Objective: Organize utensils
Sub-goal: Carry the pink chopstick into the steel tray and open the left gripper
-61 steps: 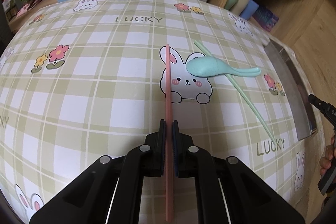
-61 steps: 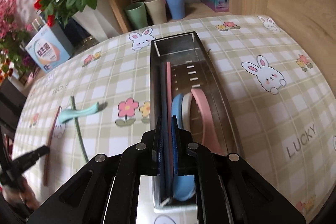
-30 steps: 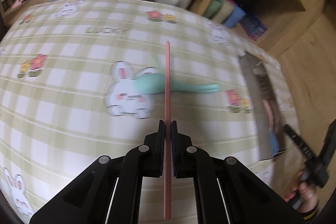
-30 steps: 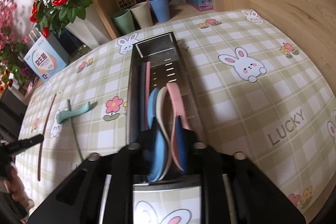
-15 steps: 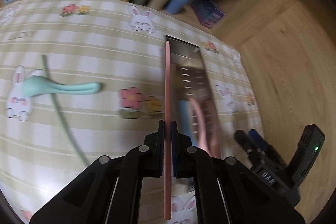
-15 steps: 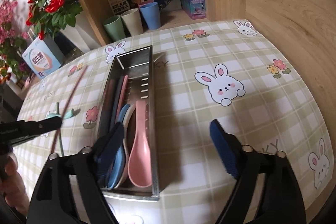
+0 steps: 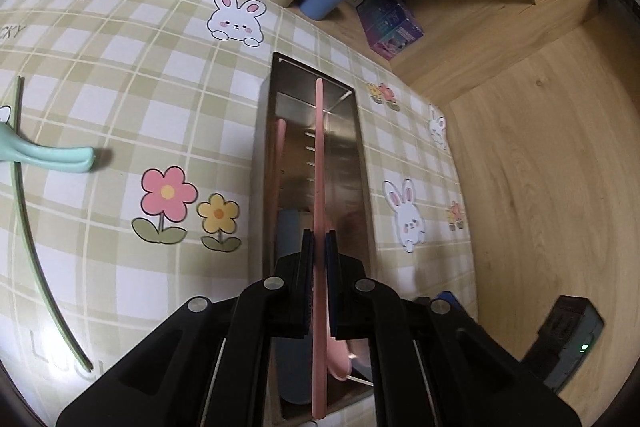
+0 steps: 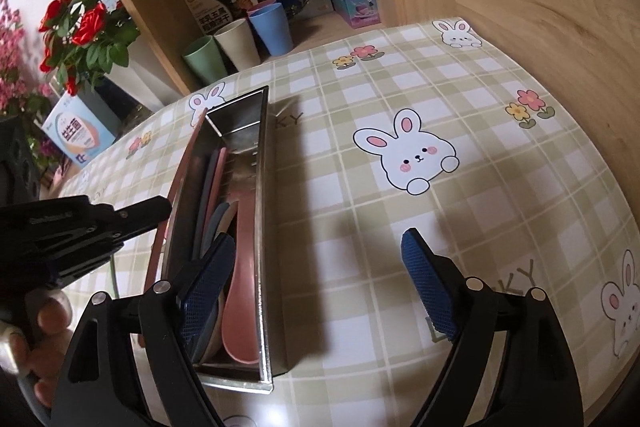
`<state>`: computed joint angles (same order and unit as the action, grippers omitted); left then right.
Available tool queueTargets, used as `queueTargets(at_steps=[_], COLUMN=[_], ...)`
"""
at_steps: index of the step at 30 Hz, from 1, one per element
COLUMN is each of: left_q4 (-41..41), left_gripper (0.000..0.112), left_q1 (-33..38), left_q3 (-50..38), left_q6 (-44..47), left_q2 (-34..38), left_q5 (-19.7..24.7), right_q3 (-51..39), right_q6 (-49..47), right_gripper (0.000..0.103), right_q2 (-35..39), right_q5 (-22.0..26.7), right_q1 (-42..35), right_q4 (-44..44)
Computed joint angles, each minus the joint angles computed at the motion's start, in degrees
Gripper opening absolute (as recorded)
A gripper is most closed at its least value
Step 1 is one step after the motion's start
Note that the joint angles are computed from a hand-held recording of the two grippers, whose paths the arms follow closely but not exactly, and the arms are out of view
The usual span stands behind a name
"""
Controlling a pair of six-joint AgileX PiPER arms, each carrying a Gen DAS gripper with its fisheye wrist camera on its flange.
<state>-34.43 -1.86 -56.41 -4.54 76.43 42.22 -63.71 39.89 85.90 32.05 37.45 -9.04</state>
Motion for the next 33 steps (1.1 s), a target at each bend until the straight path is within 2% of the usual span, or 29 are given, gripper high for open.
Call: queueTargets(at_steps=[15,19,26,30,33], left_q4=[11.1,12.0,8.1,5.7,4.3], left_gripper=[0.006,0.006,0.011,0.017,0.024], left_q1=[-5.2,-5.0,-1.1,4.0,11.1], left_q3=[0.9,0.5,0.7,0.3,-0.5], left_q6=[-5.1,-5.3,1.0,6.7,13.7], left_q2=[0.0,0.6,-2.7,-5.5,-6.9], left_q5=[-3.8,-2.2,1.2,4.7,8.6], right_q3=[2.1,2.1,2.4,2.6,2.9], right_q6=[1.3,2.7,4.5,6.4,8.9], right_gripper=[0.082,0.082,0.082,0.082,0.082], right_q2=[-0.5,-0.7,-2.0,-2.4,-2.7], right_q5=[-1.5,-0.9,-0.4,-0.3,-0.5], right_q1=[-0.3,0.5,1.3,1.6,1.9], right_q4=[2.1,0.6,-0.5,-0.4,-1.1])
